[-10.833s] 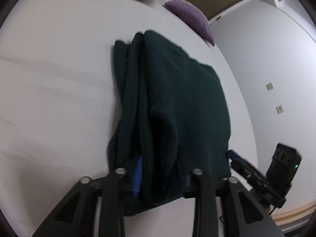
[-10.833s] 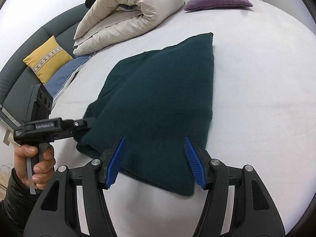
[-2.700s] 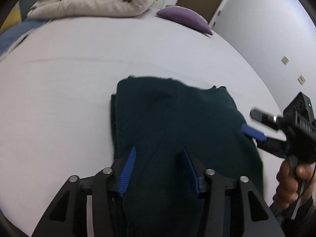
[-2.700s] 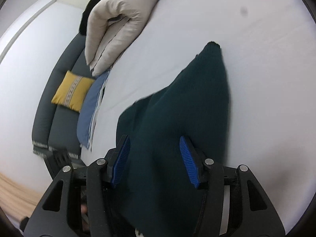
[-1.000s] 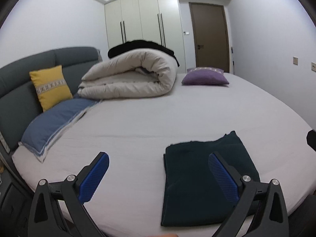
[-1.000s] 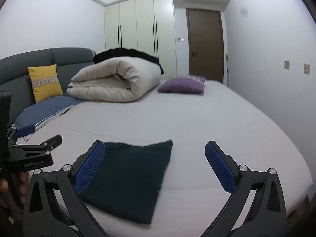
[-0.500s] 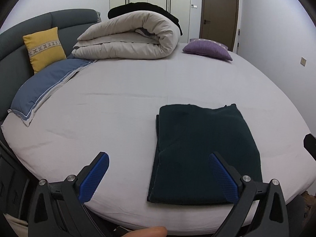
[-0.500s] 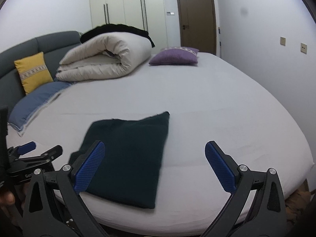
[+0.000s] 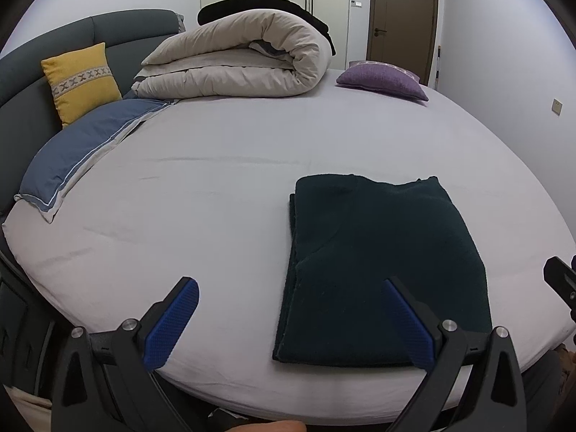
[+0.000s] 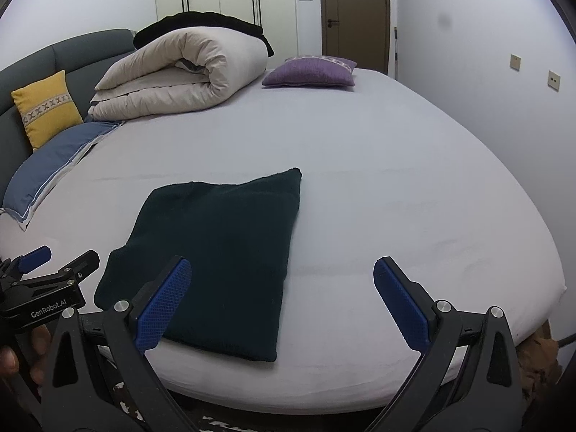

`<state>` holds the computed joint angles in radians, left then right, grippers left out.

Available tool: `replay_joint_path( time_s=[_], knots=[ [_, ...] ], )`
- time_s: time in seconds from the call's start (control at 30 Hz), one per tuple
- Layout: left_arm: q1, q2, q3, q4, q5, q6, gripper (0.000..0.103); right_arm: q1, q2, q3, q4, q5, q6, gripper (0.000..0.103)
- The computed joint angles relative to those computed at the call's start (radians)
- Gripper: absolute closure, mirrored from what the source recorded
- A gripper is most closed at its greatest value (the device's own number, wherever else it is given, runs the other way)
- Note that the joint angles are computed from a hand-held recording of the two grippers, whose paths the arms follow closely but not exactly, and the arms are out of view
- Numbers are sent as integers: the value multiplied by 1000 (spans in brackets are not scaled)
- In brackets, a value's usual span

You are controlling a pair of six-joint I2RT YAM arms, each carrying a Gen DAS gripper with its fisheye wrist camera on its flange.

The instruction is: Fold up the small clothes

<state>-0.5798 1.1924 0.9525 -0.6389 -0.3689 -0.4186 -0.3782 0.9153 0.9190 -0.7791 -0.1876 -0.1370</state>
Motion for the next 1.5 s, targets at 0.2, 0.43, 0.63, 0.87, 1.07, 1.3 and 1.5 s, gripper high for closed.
replay_joint_path(
  time_s=[0.2,0.43,0.63,0.87,1.07,1.3,1.5],
  knots=[
    [-4,1,0,-2,-2,-4,0,8,16,-6,8,4,6,0],
    [22,0,-14,12,24,15,0,27,22,-9,13,16,19,0],
    [30,-1,-16,14,31,21,0,38,23,-12,13,25,32,0],
    [31,6,-11,12,31,21,0,53,22,-17,18,35,46,0],
    [35,7,-11,14,35,24,0,51,21,-17,15,34,46,0],
    [33,6,-10,13,33,22,0,57,19,-20,16,38,50,0],
    [30,7,-8,12,31,18,0,55,20,-25,21,36,50,0]
  ],
)
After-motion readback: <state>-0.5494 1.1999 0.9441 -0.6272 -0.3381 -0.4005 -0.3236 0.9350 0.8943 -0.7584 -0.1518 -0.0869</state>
